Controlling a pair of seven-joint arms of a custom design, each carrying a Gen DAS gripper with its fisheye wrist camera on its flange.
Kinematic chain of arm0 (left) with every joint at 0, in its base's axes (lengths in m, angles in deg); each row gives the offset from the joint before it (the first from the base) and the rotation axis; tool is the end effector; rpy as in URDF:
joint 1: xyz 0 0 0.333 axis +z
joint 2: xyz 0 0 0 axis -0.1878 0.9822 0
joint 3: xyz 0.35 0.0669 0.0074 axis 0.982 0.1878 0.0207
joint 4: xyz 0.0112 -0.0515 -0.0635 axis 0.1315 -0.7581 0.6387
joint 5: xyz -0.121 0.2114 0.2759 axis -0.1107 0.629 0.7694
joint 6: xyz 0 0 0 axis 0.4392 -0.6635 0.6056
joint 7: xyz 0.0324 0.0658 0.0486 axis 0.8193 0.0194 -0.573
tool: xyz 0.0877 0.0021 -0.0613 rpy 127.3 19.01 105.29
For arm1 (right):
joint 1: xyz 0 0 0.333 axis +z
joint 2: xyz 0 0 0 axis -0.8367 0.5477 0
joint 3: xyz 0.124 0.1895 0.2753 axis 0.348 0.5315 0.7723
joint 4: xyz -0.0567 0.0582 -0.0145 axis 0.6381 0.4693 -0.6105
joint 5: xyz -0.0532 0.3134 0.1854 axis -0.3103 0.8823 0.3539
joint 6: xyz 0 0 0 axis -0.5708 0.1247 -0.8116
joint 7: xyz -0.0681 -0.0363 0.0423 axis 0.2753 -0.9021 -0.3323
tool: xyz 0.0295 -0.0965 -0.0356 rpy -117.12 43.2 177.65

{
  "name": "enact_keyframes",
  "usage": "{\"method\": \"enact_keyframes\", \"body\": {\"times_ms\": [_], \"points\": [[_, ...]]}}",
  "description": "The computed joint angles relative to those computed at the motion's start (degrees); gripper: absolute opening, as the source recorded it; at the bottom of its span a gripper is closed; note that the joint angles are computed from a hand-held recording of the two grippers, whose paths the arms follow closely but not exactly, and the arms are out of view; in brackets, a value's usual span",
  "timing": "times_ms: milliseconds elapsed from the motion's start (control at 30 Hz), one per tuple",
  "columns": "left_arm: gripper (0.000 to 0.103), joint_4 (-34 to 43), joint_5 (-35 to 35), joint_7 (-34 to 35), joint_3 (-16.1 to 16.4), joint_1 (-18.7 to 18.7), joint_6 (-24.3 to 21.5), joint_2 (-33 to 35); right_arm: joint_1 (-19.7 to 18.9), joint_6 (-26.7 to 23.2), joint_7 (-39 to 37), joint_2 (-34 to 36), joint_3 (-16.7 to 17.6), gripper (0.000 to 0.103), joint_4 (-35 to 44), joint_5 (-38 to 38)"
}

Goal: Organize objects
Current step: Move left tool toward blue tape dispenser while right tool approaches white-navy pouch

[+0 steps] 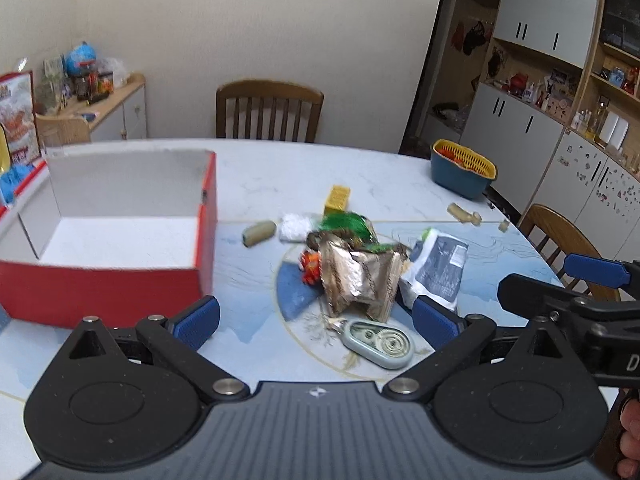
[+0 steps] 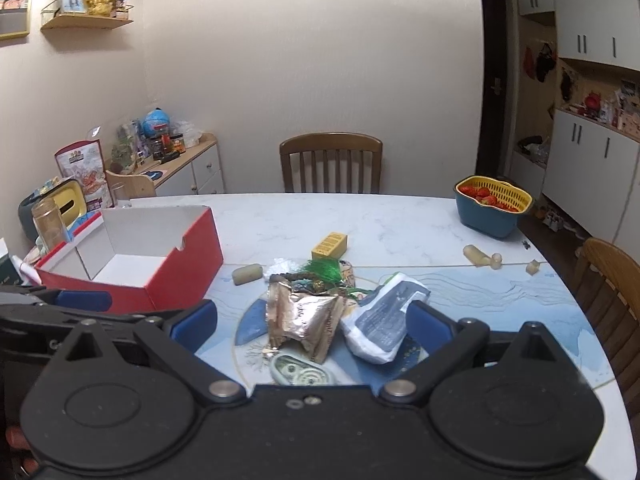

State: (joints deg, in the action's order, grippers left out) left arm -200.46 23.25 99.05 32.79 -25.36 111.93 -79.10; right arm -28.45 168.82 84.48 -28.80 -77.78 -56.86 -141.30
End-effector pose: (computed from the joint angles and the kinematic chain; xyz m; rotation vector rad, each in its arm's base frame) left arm 0.5612 -0.2648 0.5354 -1.7120 1.7902 -1.0149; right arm 0.5388 0.3184 0.5443 -1.7077 1.4058 -0.7137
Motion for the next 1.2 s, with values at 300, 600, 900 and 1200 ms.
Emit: {"method": "enact_keyframes", "body": {"times_ms": [300, 600, 900, 1200], "points": [[0.103, 8.17, 3.56, -1.64, 0.48, -3.35, -6.50, 6.91, -6.98, 1.92, -22.98, 3.76, 2.45, 0.099, 0.06, 22.21], [0.103, 17.01, -2.26, 4.30, -0.54, -5.69, -12.89, 14.87, -12.86, -1.49, -43.22, 10.99, 7.08, 0.095, 6.60, 40.49], [0.103, 26.27, -8.14, 7.46, 0.23, -8.93, -21.26, 22.13, -14.60, -5.91, -52.57, 17.28, 8.74, 0.086, 13.74, 54.07], [0.103, 36.65, -10.06, 4.46, 1.89, -12.13, -30.61, 27.99, -14.13, -8.46, -61.72, 20.07, 8.83, 0.080, 17.57, 63.27]]}}
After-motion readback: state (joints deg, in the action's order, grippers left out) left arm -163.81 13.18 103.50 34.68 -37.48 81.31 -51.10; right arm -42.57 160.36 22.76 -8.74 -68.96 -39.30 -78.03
